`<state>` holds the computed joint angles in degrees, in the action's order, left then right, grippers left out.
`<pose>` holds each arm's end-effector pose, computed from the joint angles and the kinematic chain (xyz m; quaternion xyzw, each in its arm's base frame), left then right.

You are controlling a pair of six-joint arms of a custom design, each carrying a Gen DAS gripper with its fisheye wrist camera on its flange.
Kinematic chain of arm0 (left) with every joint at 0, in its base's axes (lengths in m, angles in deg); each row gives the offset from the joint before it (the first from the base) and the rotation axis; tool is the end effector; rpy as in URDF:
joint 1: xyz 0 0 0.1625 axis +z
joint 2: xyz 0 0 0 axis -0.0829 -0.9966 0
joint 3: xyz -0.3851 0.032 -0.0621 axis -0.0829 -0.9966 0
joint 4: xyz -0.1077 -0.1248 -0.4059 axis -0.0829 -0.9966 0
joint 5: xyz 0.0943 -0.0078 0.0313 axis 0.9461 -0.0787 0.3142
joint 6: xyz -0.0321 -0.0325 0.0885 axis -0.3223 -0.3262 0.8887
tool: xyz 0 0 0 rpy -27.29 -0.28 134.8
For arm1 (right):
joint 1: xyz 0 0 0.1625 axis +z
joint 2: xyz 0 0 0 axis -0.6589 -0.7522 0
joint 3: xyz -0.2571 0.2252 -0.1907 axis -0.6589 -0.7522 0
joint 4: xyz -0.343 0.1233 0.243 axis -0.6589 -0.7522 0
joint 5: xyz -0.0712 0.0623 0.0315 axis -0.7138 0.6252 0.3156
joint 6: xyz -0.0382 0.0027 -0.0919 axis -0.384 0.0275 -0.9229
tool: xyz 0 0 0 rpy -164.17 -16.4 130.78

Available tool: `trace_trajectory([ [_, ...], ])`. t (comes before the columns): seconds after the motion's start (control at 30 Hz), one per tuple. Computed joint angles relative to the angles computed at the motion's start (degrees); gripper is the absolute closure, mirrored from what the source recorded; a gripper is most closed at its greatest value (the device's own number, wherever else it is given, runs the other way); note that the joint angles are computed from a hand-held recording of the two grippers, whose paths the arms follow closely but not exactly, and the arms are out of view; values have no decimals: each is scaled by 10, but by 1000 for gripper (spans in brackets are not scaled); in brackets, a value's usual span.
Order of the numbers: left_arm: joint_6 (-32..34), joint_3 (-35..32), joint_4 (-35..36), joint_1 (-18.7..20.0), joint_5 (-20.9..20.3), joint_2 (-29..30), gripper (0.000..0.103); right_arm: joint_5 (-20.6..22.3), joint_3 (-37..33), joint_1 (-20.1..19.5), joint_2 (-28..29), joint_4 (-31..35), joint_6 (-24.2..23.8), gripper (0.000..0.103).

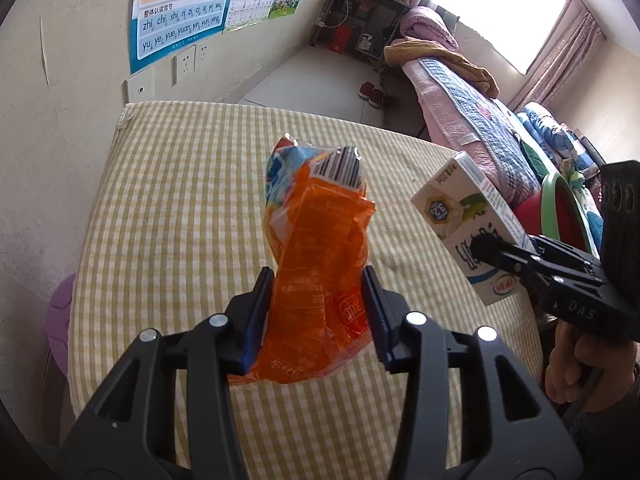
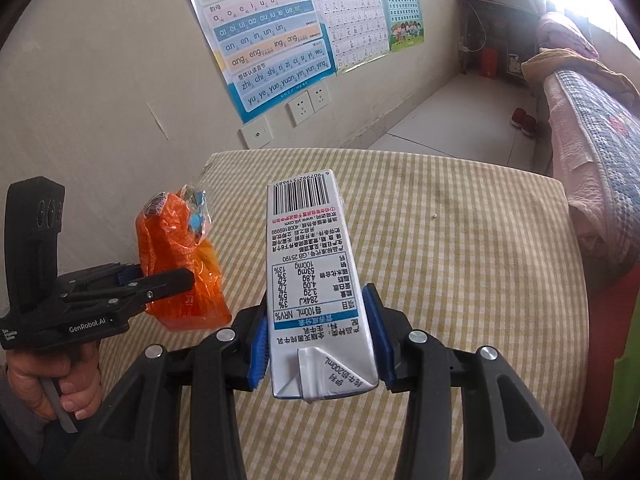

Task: Collect trash
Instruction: 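Lift and carry the orange bag and milk carton over the red bin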

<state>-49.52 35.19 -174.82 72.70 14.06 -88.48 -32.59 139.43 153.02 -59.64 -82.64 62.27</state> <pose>-0.0428 -0.6115 0.3607 0.0741 0.9227 -0.3028 0.2267 0.3770 -0.6715 0.0187 0.3158 -0.9168 0.1846 0.1604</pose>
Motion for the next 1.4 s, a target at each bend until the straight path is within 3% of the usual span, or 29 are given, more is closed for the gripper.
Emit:
trace_trajectory([
  [0.2,-17,37,-18,-41,18,-28,60,-27,91,-1,-61,-61,21,62],
  [0.3,-33,48,-22,-58,19,-35,60,-62,125,1,-82,-102,17,62],
  [0.53,-38,52,-17,-94,30,-31,59,-76,170,3,-118,-193,14,62],
  [0.7,-36,34,-19,-111,34,-13,59,-89,192,7,-130,-274,-16,62],
  [1.07,-12,-9,-15,-137,22,40,59,-100,200,-15,-148,-345,17,62],
  [1.4,30,-80,-13,-152,-16,131,59,-114,219,-43,-184,-379,38,62],
])
